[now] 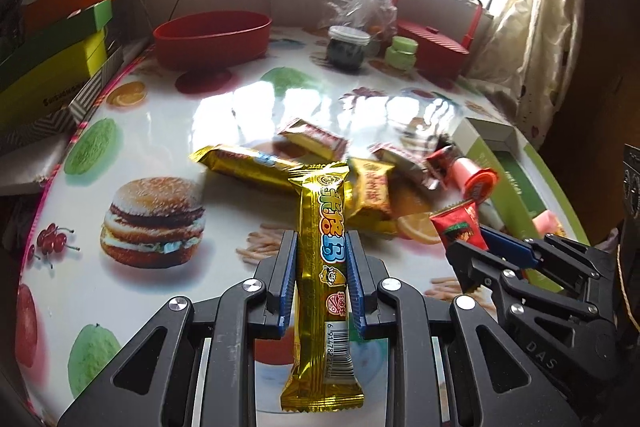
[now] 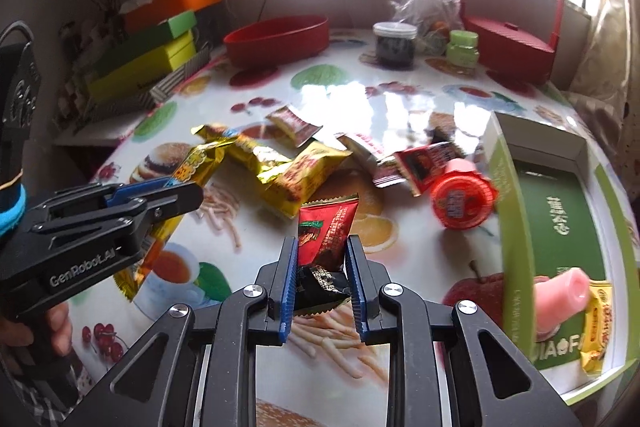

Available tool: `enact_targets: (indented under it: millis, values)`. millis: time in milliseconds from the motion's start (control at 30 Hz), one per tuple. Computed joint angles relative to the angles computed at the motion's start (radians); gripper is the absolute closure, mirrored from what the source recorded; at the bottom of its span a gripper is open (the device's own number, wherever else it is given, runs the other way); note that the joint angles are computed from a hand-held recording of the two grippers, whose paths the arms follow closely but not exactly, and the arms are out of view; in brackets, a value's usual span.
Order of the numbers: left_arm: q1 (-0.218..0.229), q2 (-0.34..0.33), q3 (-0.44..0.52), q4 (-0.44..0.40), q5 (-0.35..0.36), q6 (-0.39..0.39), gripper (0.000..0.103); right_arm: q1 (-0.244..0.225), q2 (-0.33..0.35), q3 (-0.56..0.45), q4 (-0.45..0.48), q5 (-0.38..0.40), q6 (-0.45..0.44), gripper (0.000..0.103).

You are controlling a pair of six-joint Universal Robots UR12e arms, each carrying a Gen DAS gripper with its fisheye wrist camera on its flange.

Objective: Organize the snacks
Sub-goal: 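Carry the gold wafer bar with the left tool while the right carries the red packet to the box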

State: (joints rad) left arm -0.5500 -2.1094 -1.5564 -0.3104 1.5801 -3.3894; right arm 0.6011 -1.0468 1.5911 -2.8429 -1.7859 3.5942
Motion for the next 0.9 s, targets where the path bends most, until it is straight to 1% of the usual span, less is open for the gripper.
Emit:
enact_targets:
  millis: [333, 533, 900]
  values:
    - [-0.023, -0.011, 0.032, 0.006, -0.041, 0.048, 0.079, -0.007, -0.034, 0.047, -0.039, -0.051, 0.052, 0.081]
    - [-0.037, -0.024, 0.061, 0.002, -0.065, 0.078, 0.079, -0.009, -0.051, 0.070, -0.047, -0.090, 0.078, 0.081]
    - [-0.052, -0.051, 0.115, -0.016, -0.120, 0.105, 0.079, -0.019, -0.086, 0.115, -0.059, -0.153, 0.131, 0.081]
